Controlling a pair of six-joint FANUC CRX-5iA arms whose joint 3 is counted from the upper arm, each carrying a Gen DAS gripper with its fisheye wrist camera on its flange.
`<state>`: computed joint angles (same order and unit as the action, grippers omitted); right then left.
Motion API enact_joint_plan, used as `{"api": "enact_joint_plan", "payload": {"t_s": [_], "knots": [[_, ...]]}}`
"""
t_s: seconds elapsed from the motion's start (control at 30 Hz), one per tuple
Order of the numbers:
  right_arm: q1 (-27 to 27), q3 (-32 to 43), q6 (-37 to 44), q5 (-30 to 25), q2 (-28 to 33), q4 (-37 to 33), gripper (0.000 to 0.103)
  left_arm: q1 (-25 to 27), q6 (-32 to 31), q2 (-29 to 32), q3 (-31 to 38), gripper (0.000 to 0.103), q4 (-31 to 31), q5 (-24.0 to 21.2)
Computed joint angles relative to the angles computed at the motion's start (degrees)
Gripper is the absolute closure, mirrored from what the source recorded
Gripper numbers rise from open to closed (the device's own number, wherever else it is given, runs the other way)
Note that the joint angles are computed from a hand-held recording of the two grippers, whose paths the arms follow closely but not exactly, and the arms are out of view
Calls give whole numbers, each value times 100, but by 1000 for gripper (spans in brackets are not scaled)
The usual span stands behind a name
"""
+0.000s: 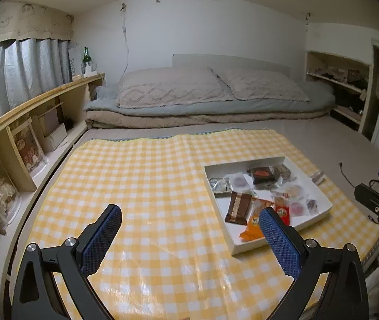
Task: Organize snacks
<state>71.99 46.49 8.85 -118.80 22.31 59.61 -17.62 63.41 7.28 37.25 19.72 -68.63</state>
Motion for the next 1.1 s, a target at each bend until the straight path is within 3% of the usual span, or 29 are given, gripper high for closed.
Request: {"api": "enact_joint_plan", "payload": {"t_s": [0.3,1.1], "knots": [[204,-319,-450,-278,-94,22,0,66,23,-137,-175,0,-27,40],[224,-267,-356,-394,-10,44,0,17,-127,-343,-500,0,-108,234]]}}
